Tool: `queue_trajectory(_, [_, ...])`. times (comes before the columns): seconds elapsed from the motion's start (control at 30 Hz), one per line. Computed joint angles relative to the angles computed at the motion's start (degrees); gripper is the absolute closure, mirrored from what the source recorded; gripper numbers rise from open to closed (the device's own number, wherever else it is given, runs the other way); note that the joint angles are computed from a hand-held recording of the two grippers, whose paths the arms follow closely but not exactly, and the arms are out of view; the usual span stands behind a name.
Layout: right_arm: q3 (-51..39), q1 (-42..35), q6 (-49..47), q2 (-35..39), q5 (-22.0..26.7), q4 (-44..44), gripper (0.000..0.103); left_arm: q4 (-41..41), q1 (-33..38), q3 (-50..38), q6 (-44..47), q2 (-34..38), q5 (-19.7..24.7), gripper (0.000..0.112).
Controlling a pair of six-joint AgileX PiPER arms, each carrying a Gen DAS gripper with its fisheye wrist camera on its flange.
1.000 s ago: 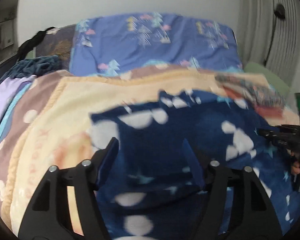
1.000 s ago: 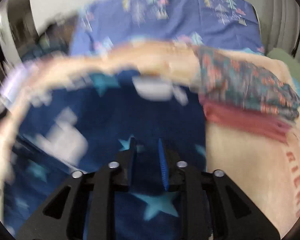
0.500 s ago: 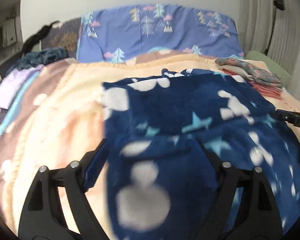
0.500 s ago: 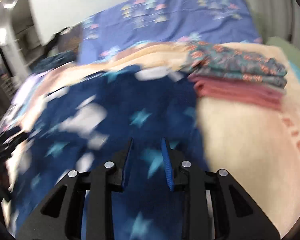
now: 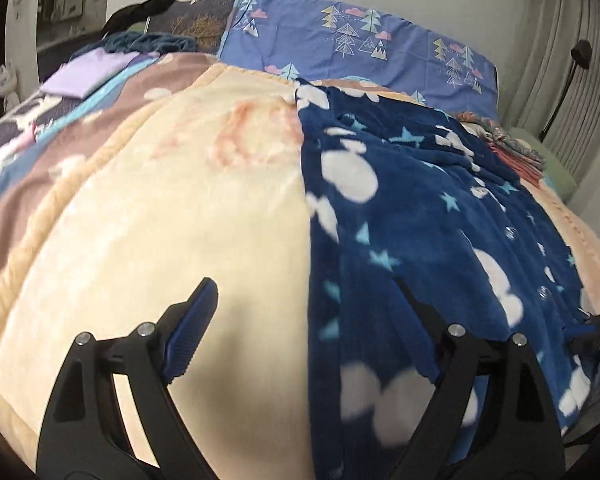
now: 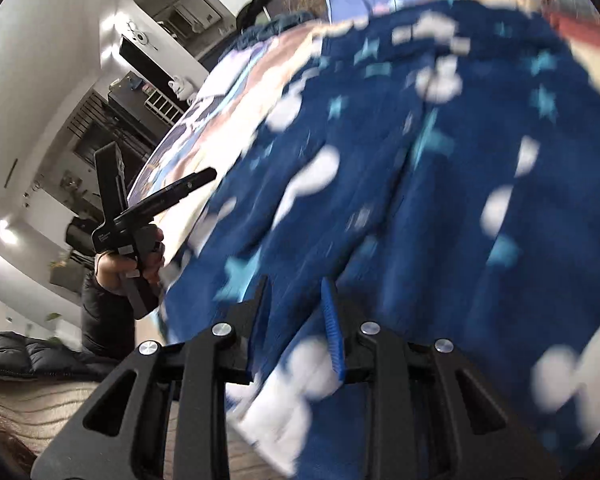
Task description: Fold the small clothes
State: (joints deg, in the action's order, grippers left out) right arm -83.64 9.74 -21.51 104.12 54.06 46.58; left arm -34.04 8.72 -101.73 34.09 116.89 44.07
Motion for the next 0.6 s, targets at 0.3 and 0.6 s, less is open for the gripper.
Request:
queue_trajectory(0.3, [-3.3, 3.0, 6.7, 3.7, -1.2, 2.1, 0.096, -9.5, 0.8, 12.4, 12.3, -5.4, 1.3, 0.024])
queue_trajectory(0.6, [2.5, 2.3, 16.1, -6.2, -5.1, -11.7, 0.093, -16.3, 3.5, 15.6, 17.9, -6.1, 6.5, 0.026])
